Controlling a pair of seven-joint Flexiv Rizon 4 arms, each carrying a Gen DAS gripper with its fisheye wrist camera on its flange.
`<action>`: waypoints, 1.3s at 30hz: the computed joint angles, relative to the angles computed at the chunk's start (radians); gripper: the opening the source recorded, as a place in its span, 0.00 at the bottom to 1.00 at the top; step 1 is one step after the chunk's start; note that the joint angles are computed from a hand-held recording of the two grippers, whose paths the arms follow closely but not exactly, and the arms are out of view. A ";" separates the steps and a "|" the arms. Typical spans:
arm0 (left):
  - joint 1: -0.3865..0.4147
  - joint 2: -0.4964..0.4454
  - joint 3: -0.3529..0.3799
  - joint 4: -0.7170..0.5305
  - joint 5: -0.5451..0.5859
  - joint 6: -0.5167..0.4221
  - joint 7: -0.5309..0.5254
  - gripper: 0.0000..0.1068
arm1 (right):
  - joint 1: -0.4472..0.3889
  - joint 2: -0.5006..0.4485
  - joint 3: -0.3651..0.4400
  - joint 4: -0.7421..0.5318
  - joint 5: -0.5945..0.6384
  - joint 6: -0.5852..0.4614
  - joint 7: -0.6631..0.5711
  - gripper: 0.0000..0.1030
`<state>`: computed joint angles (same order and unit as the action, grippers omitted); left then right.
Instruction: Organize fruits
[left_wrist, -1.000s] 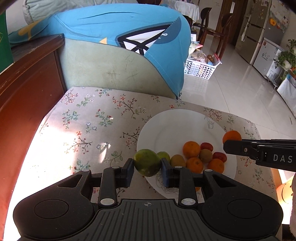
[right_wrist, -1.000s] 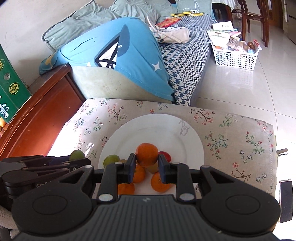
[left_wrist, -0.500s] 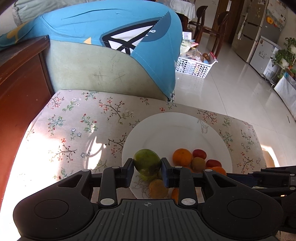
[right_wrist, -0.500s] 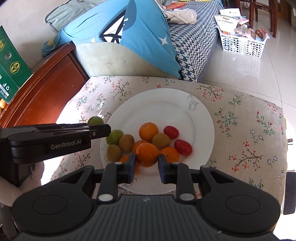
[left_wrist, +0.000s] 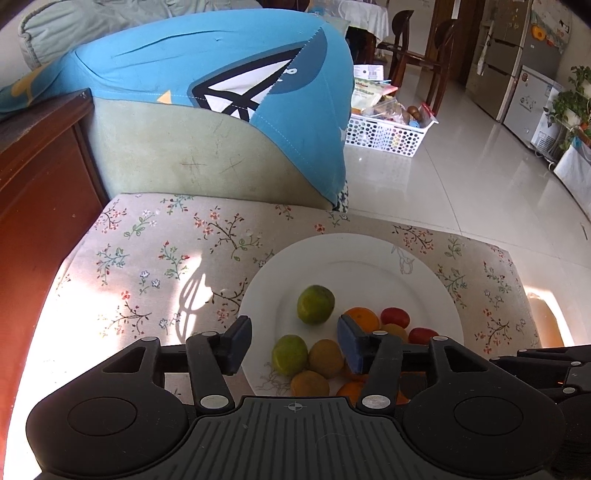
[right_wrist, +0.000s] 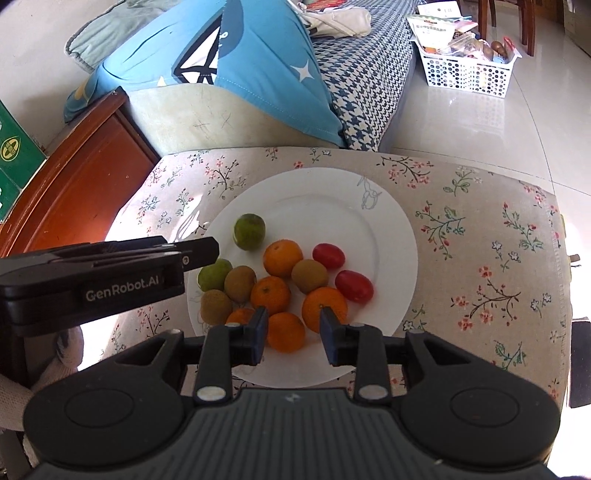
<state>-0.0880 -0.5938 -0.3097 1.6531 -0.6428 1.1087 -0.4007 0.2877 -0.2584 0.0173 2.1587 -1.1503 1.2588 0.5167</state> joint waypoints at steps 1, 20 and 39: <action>-0.003 0.001 0.006 -0.002 0.006 0.002 -0.003 0.47 | 0.001 0.003 0.004 0.000 0.012 -0.009 -0.010 0.36; -0.032 0.053 0.141 0.007 0.199 0.009 -0.189 0.79 | 0.077 0.026 0.060 -0.059 0.279 -0.254 -0.170 0.69; -0.045 0.039 0.200 -0.027 0.356 -0.063 -0.359 0.83 | 0.115 0.008 0.097 -0.121 0.383 -0.435 -0.261 0.87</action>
